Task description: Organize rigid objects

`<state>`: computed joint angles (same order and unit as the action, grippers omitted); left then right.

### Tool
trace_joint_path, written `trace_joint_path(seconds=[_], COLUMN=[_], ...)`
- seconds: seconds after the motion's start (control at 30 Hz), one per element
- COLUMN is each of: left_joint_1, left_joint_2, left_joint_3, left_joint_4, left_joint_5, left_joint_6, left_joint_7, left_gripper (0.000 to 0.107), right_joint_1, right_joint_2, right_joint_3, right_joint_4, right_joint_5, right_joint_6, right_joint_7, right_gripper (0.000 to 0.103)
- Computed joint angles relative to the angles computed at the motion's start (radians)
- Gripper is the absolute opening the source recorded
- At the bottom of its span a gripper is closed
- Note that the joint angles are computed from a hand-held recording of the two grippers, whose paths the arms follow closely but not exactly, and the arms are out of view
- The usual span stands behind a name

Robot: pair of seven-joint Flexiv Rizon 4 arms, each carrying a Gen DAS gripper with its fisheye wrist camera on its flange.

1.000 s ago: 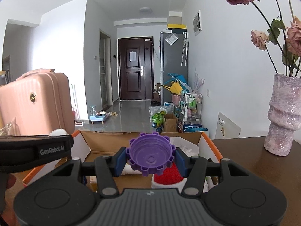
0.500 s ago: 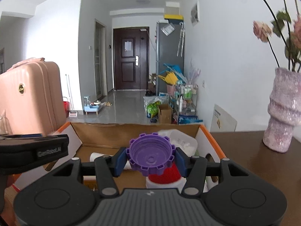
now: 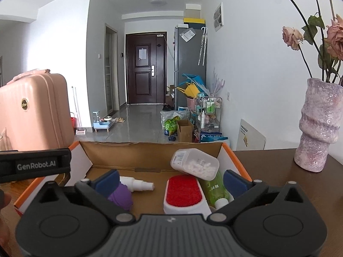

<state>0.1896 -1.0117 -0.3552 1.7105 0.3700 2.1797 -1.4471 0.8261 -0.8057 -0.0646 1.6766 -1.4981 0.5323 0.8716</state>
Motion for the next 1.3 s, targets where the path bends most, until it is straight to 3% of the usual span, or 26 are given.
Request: trace_joint_path(seconds=[0.23, 0.57, 0.97, 1.3], left_joint_1=[0.026, 0.083, 0.143, 0.243], left_joint_2=[0.012, 0.060, 0.178, 0.235], left_joint_3=[-0.012, 0.006, 0.124, 0.281], left_joint_4=[0.020, 0.115, 0.330, 0.532], left_joint_5=[0.020, 0.107, 0.272, 0.485], left_joint_6=[0.005, 0.114, 0.320, 0.577], left_joint_7=[-0.013, -0.069, -0.173, -0.206], left_gripper=[0.103, 0.103, 0.103, 0.103], right_joint_1=[0.011, 0.050, 0.156, 0.339], right_joint_2=[0.013, 0.056, 0.112, 0.122], right_joint_3=[0.005, 0.037, 0.128, 0.214], right_joint_4=[0.022, 0.094, 0.178, 0.198], right_joint_5=[-0.011, -0.077, -0.038, 0.064], right_joint_6=[-0.022, -0.124, -0.321, -0.550], right_joint_7=[0.022, 0.110, 0.165, 0.191], right_gripper=[0.103, 0.103, 0.103, 0.103])
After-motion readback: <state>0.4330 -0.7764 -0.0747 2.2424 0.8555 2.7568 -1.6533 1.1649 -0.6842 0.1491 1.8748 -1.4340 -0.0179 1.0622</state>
